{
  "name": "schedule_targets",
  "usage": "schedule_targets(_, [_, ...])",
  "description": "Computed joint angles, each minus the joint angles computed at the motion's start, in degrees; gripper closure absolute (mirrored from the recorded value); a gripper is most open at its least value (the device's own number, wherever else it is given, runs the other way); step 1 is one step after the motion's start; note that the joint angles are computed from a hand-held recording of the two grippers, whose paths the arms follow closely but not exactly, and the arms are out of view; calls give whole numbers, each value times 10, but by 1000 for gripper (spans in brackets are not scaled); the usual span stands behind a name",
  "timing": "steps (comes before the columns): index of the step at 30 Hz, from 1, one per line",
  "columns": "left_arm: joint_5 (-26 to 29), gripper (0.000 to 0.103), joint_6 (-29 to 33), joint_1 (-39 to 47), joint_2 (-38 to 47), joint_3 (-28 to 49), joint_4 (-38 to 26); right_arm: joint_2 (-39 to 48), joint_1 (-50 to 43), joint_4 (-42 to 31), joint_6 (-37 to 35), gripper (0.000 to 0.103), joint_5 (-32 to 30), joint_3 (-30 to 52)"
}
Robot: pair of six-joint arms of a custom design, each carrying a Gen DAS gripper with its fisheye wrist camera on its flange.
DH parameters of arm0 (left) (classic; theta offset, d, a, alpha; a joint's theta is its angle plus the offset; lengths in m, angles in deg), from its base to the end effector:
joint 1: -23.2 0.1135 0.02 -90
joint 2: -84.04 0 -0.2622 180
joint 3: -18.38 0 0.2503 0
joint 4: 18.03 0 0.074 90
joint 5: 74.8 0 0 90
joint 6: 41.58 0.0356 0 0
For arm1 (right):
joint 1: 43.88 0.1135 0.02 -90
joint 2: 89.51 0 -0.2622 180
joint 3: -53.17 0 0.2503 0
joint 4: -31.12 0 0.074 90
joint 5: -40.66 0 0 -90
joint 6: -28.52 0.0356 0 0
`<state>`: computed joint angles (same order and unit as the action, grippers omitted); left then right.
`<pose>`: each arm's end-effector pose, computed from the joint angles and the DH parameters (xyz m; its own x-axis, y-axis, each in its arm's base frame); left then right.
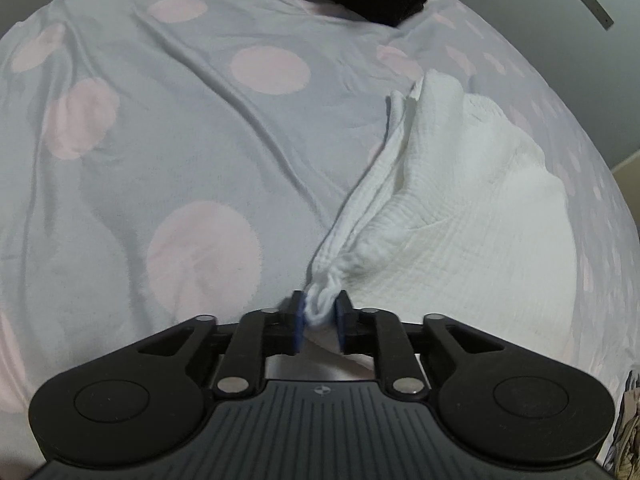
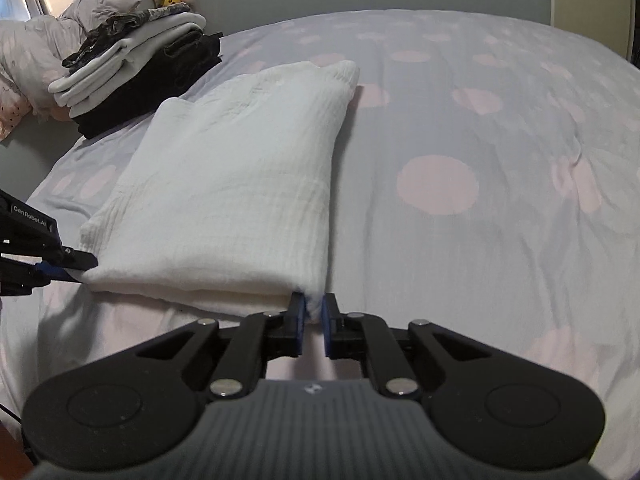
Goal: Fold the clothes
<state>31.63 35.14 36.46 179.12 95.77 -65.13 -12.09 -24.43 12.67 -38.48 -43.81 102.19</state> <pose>0.3213 0.0654 0.2008 -0.8335 -0.4228 -0.3558 -0.3023 0.8879 -0.3469 0.2443 0.0826 0.1705 -0.7385 0.1517 -0.6570 0.0209 0.9791 0.2025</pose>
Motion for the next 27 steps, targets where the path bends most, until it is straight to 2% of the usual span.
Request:
schedule_targets(2, [10, 61, -6, 6, -22, -11, 2, -28, -11, 10, 15, 84, -20, -20])
schedule_targets(3, [16, 56, -8, 8, -35, -22, 8, -47, -19, 19, 23, 70, -36, -33])
schedule_targets(4, [22, 45, -6, 11, -49, -34, 18, -66, -27, 34, 32, 59, -53, -47])
schedule_targets(5, [25, 40, -4, 11, -59, -40, 24, -82, -29, 46, 40, 57, -55, -59])
schedule_targets(8, [21, 36, -5, 6, -54, -33, 16, -113, -34, 76, 65, 49, -57, -83])
schedule_targets(13, [38, 36, -19, 10, -7, -8, -6, -65, -69, 93, 121, 49, -84, -69])
schedule_targets(15, [48, 36, -34, 13, 5, -8, 3, -33, -85, 102, 137, 49, -103, -54])
schedule_targets(18, [42, 37, -49, 5, 18, -7, 20, 18, -104, 118, 148, 50, -141, -35])
schedule_targets(21, [25, 37, -45, -10, 30, 0, 30, 63, -104, 127, 142, 54, -151, -15])
schedule_targets(23, [13, 45, -37, -19, 35, 3, 36, 78, -98, 135, 126, 61, -147, -7])
schedule_targets(24, [8, 49, -33, -23, 36, 4, 41, 86, -96, 139, 118, 69, -150, -2])
schedule_targets(25, [6, 59, -28, -27, 35, 2, 46, 91, -97, 143, 113, 78, -157, -1])
schedule_targets(27, [6, 72, -16, -31, 34, -1, 54, 98, -96, 149, 107, 83, -163, 1])
